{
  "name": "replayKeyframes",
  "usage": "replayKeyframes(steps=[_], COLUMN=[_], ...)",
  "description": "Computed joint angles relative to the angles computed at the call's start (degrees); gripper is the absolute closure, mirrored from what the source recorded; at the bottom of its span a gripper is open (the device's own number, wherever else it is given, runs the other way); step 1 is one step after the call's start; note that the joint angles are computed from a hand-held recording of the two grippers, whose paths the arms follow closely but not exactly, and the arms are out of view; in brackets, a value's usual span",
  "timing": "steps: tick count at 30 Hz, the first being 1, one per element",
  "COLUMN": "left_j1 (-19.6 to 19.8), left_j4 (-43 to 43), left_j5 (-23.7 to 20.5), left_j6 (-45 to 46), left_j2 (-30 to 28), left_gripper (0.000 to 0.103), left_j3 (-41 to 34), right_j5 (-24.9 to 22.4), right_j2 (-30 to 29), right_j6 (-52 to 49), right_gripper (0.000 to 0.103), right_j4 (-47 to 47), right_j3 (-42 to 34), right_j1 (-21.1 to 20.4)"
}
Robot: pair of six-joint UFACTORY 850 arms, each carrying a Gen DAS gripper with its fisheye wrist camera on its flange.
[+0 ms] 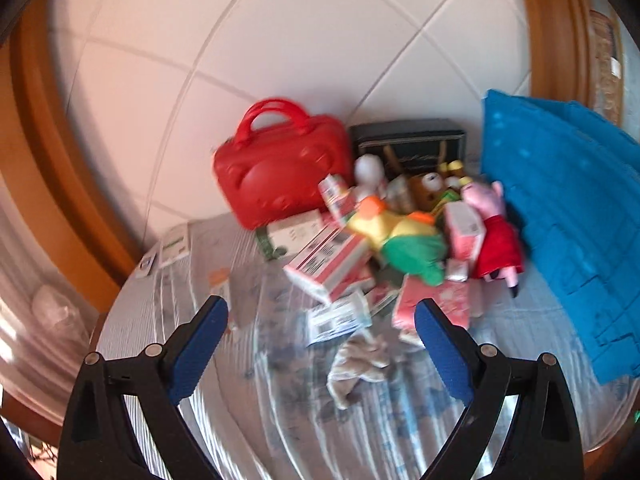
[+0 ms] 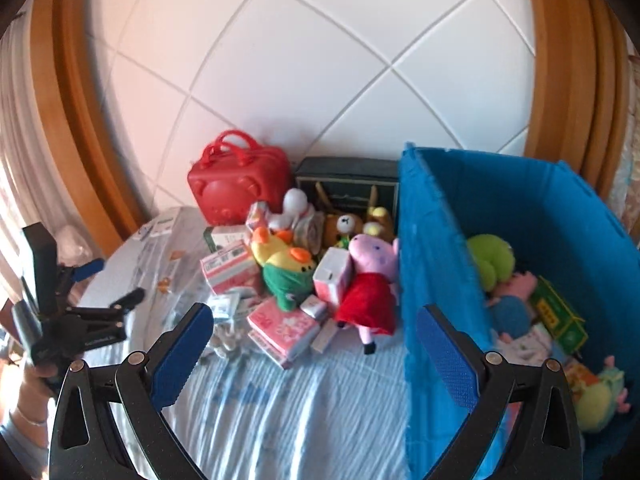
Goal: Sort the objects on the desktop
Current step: 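Withdraw both tools from the bin back toward the pile, then grasp the white-and-green box with left tool while right tool grasps the clear tape roll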
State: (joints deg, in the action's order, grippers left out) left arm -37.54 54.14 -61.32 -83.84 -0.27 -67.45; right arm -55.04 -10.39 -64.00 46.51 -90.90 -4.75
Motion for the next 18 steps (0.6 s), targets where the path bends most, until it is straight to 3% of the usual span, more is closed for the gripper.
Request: replayKeyframes(steps=[4,9,14,18], left_j1=[4.1,10.7,16.9,21.6], left_j4=[-3.0,-6.5,-7.7,-9.5], left_j5=[4.8,10.6,15.7,19.4], left_j6=[-2.2,-1.4,0.5,5.9], left_j2=[2.3,1.6,-2.0,-7.5], left_gripper=[0.007,0.007,0.007,0.007], left_j3=[5.4,8.1,6.7,1.1], right_j5=[5.2,7.9,8.5,7.0], right_j2=[-0.8,-5.4,-14.9,-26.1], right_j6=[0.8,5.9,15.9,25.7], right_gripper=[0.000,0.000,0.000,0.000], right_j4=[-2.5,-6.5,-13.3,-18.9], right_j3=[3.5,2.7,-6.9,-21.4], right_j1=[4.4,7.9,11.5,14.2])
